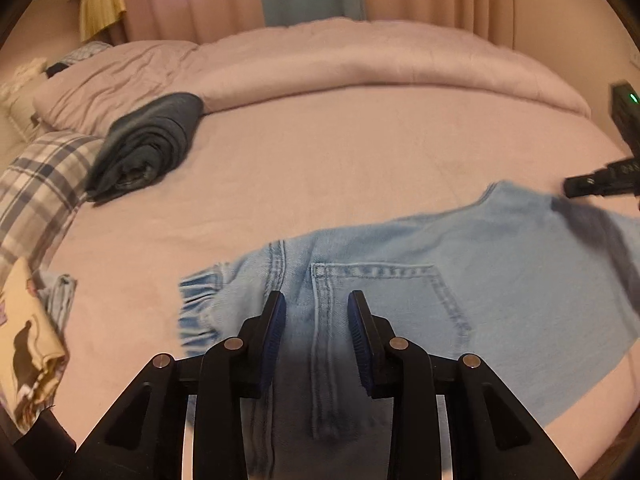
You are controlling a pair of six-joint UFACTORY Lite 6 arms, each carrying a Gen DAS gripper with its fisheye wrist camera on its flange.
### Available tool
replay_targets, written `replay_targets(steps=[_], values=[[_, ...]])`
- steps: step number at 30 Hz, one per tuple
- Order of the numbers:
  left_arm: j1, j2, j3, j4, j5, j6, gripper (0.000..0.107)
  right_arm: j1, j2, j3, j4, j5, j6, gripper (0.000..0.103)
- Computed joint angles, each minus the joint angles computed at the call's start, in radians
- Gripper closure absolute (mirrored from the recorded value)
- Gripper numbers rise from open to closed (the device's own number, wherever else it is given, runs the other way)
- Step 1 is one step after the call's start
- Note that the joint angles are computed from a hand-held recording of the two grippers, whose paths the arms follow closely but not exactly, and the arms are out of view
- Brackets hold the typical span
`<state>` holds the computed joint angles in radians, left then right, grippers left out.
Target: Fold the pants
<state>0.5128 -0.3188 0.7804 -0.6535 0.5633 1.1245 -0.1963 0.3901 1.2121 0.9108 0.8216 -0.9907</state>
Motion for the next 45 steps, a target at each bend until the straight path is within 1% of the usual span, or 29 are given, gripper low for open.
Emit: replay_targets(steps=[2,3,4,5,6,7,8,10,12,13,14,16,18,20,21,23,24,25,26,27,28,29,32,34,36,37,39,41,45], values=[[0.060,-0.074,-0.022,-0.066,0.087,0.056,0.074,-0.078,-0.121,-0.085,0.002,0.020,-0.023,0.075],[0.099,-0.099,-0.030,-0.106,0.144,0.092,0.069,-0.130,-0.188,-0.134,-0.010,0.036,-0.047,0.072],[0.129,-0.106,-0.038,-0.144,0.185,0.129,0.059,-0.173,-0.243,-0.180,-0.015,0.057,-0.083,0.072],[0.156,-0.125,-0.064,-0.178,0.225,0.167,0.055,-0.213,-0.307,-0.236,-0.019,0.086,-0.123,0.072],[0.154,-0.122,-0.077,-0.191,0.224,0.187,0.053,-0.265,-0.362,-0.289,-0.023,0.123,-0.174,0.071],[0.126,-0.123,-0.103,-0.169,0.180,0.173,0.053,-0.316,-0.419,-0.352,-0.030,0.147,-0.224,0.071],[0.086,-0.113,-0.111,-0.117,0.128,0.117,0.053,-0.349,-0.475,-0.421,-0.053,0.142,-0.256,0.070],[0.027,-0.053,-0.132,-0.029,0.030,0.041,0.053,-0.343,-0.560,-0.556,-0.115,0.056,-0.269,0.071],[0.021,-0.026,-0.165,-0.070,-0.029,0.132,0.053,-0.355,-0.595,-0.662,-0.212,-0.063,-0.280,0.071],[0.028,-0.030,-0.176,-0.108,-0.036,0.183,0.052,-0.378,-0.615,-0.706,-0.225,-0.098,-0.329,0.076],[0.036,-0.024,-0.170,-0.118,-0.027,0.192,0.052,-0.431,-0.669,-0.752,-0.199,-0.091,-0.419,0.079],[0.027,-0.009,-0.138,-0.064,-0.018,0.124,0.052,-0.530,-0.703,-0.759,-0.246,-0.066,-0.474,0.079],[0.005,-0.004,-0.117,0.003,-0.030,0.044,0.052,-0.608,-0.689,-0.723,-0.287,-0.062,-0.487,0.079],[-0.016,-0.059,-0.130,0.087,-0.026,-0.060,0.052,-0.692,-0.629,-0.664,-0.304,-0.118,-0.491,0.079],[-0.024,-0.086,-0.132,0.115,-0.016,-0.103,0.052,-0.735,-0.589,-0.621,-0.296,-0.124,-0.482,0.079],[-0.006,-0.154,-0.143,0.075,0.068,-0.096,0.052,-0.834,-0.512,-0.526,-0.259,-0.115,-0.454,0.075],[0.004,-0.186,-0.149,0.047,0.115,-0.085,0.052,-0.881,-0.482,-0.488,-0.226,-0.079,-0.466,0.073],[0.000,-0.203,-0.141,0.022,0.161,-0.088,0.051,-0.945,-0.435,-0.435,-0.181,-0.012,-0.478,0.071],[-0.013,-0.211,-0.133,0.008,0.186,-0.099,0.049,-1.008,-0.375,-0.375,-0.141,0.070,-0.475,0.070],[-0.041,-0.218,-0.125,-0.001,0.207,-0.125,0.045,-1.043,-0.341,-0.345,-0.121,0.120,-0.460,0.069],[-0.083,-0.224,-0.118,-0.012,0.223,-0.161,0.044,-1.080,-0.296,-0.311,-0.098,0.163,-0.439,0.066],[-0.129,-0.224,-0.113,-0.028,0.238,-0.195,0.044,-1.108,-0.257,-0.285,-0.082,0.183,-0.415,0.063],[-0.282,-0.190,-0.095,-0.082,0.273,-0.282,0.043,-1.151,-0.174,-0.243,-0.057,0.213,-0.385,0.065],[-0.425,-0.164,-0.093,-0.106,0.246,-0.352,0.043,-1.170,-0.149,-0.234,-0.043,0.230,-0.383,0.065],[-0.583,-0.128,-0.083,-0.101,0.188,-0.430,0.043,-1.209,-0.132,-0.216,-0.054,0.257,-0.389,0.065],[-0.663,-0.105,-0.072,-0.087,0.156,-0.476,0.043,-1.212,-0.144,-0.232,-0.047,0.251,-0.390,0.063],[-0.787,-0.053,-0.049,-0.092,0.112,-0.525,0.043,-1.252,-0.201,-0.304,-0.049,0.249,-0.422,0.063],[-0.858,0.002,-0.029,-0.136,0.093,-0.520,0.043,-1.292,-0.200,-0.316,-0.065,0.273,-0.427,0.063],[-0.939,0.114,0.032,-0.215,0.074,-0.524,0.043,-1.288,-0.133,-0.311,-0.068,0.316,-0.414,0.063]])
